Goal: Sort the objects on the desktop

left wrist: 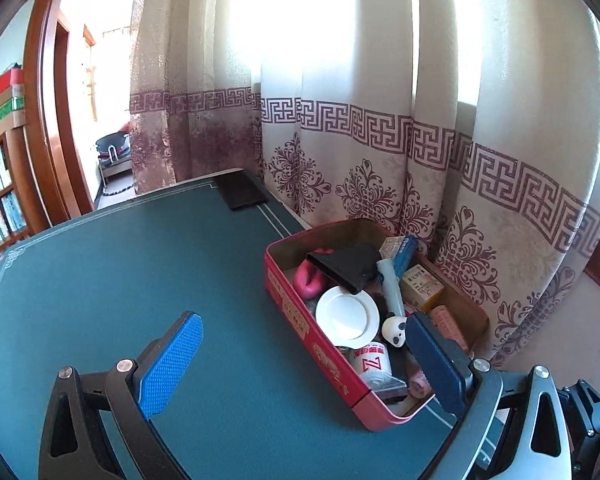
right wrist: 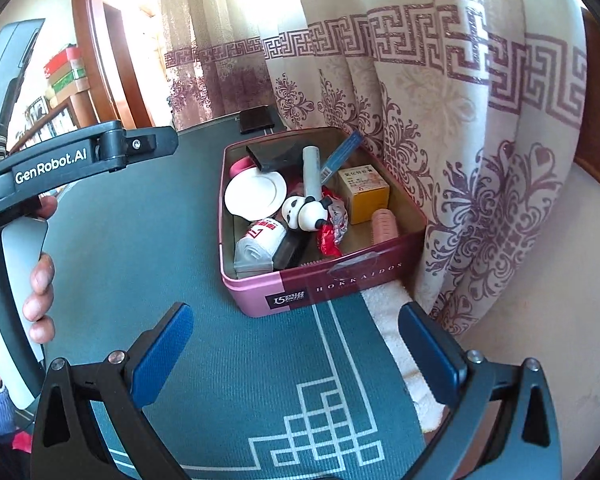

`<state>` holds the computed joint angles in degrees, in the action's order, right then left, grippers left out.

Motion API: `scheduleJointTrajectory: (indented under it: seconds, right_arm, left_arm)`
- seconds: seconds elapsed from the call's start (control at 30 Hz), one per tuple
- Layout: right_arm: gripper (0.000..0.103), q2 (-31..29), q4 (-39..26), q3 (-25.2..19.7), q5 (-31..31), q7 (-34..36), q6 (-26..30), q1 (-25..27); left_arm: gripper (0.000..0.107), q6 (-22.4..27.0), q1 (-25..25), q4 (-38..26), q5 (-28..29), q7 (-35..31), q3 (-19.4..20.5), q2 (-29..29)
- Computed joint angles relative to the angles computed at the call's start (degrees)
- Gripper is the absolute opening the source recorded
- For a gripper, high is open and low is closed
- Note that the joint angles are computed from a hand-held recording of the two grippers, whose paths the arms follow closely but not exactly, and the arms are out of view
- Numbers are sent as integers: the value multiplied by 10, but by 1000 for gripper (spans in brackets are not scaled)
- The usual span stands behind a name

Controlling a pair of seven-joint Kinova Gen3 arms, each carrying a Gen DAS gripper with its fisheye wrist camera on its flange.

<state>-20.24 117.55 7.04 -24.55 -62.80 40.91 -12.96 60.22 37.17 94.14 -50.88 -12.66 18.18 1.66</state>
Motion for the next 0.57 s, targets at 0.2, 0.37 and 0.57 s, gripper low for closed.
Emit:
scheduleJointTrajectory:
  seconds: [0.2,0.37,0.57]
  right_arm:
    - [103,4,3,10,-11,8,-8,1]
    - [103,8,7,5,-6,6,-17,2]
    - [103,10,9,-10,4,0,-26,3]
  left_arm:
    - [102,-44,-22,-6,65,-46,-14,4]
    - [102,-59,-31,-11,105,-70,-26,16]
    - [102,-63,-27,-1,95,-68,-28,16]
